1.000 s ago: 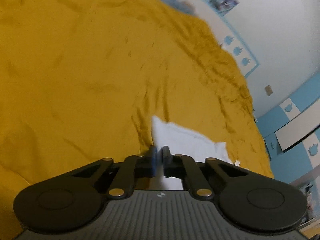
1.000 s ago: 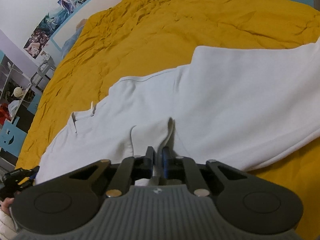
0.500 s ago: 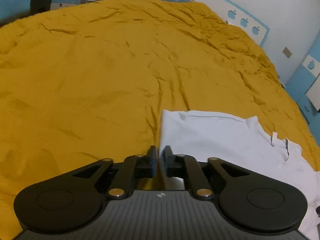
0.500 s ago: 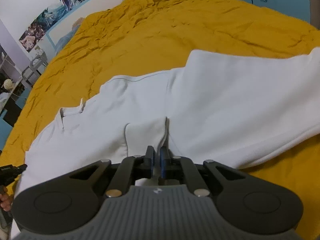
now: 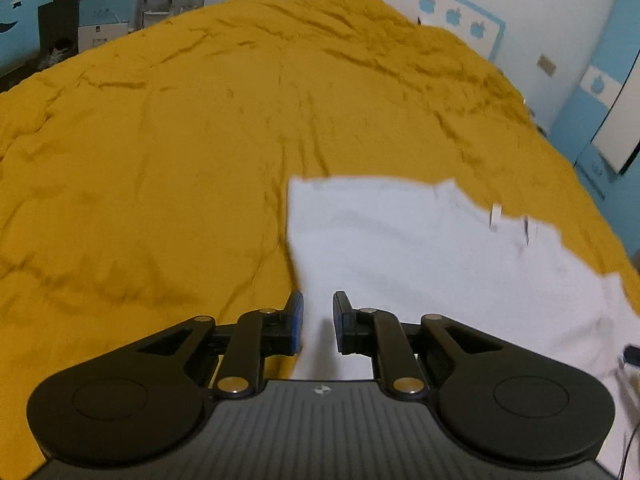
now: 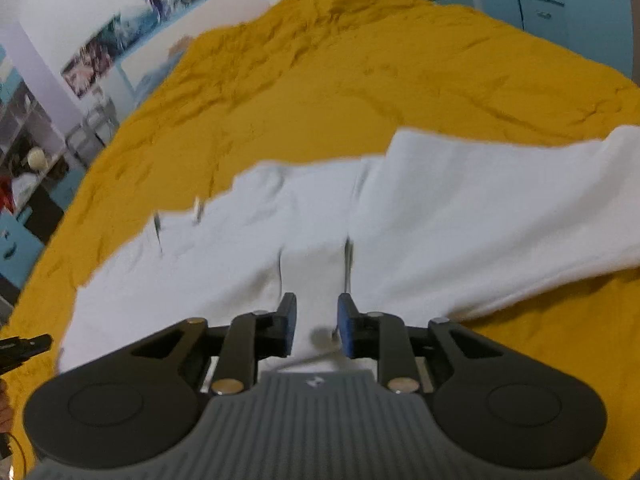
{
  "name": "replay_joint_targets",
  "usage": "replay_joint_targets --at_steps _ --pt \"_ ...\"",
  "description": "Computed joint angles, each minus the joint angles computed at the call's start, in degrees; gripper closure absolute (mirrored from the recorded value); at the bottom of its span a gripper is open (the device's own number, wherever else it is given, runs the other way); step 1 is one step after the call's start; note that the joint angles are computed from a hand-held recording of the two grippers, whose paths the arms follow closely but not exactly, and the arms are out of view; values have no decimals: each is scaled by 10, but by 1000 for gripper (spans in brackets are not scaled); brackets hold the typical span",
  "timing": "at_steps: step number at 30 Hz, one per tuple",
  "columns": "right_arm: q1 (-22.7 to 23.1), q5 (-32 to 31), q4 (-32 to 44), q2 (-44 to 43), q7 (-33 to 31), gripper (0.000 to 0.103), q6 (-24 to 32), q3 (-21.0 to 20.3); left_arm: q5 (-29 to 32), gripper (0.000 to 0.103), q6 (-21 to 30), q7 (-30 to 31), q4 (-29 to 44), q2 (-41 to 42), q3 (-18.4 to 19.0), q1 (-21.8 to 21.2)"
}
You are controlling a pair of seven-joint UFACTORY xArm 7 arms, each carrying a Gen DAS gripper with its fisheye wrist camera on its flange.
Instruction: Fold small clothes
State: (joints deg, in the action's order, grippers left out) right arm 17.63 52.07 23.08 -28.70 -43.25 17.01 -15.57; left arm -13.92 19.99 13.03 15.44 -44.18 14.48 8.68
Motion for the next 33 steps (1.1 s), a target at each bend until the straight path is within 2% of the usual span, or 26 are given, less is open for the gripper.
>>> replay_joint_targets --at_steps 1,3,7,11,12,14,16,19,21,24,26,27,30,33 --pt "1 -2 1 11 4 85 -1 4 8 86 10 -8 -7 -8 -13 16" --pt "4 5 -2 25 12 103 -14 15 16 86 33 -21 -18 -23 -20 31" --pt "44 49 -6 -11 -28 103 -48 -5 23 86 41 -27 -29 -18 -20 38" --pt "124 94 -16 -103 -128 103 -95 -67 13 87 30 -37 -33 -8 -15 34" --pt "121 78 -24 -109 -129 103 -97 -69 13 87 28 -40 -35 -9 -17 35" --pt "70 19 -36 -75 -83 103 -68 -45 15 87 24 -40 -40 -11 -17 35" --pt "58 -8 -48 -45 -64 103 -65 -49 15 87 23 -43 -42 -13 -19 36" --pt "98 17 -58 -35 -91 103 -80 -103 23 86 22 -41 -44 -15 -22 39" --pt "101 13 -59 -38 -96 103 -81 -111 32 84 16 -42 -47 -15 -32 43" --pt "80 -10 -59 -44 -88 103 -59 -105 44 84 29 -60 -44 -25 -49 54" --pt "24 -51 -61 -48 -49 103 -49 -63 56 84 36 -74 -44 -41 -64 61" --pt "3 -66 -61 -57 -42 103 -37 -60 62 84 37 -79 -45 -52 -70 63" --pt "-51 -95 -48 -81 -40 102 11 -96 69 78 38 -87 -42 -83 -71 53" --pt "-110 -115 -23 -89 -40 100 32 -126 79 74 37 -111 -32 -92 -93 46"
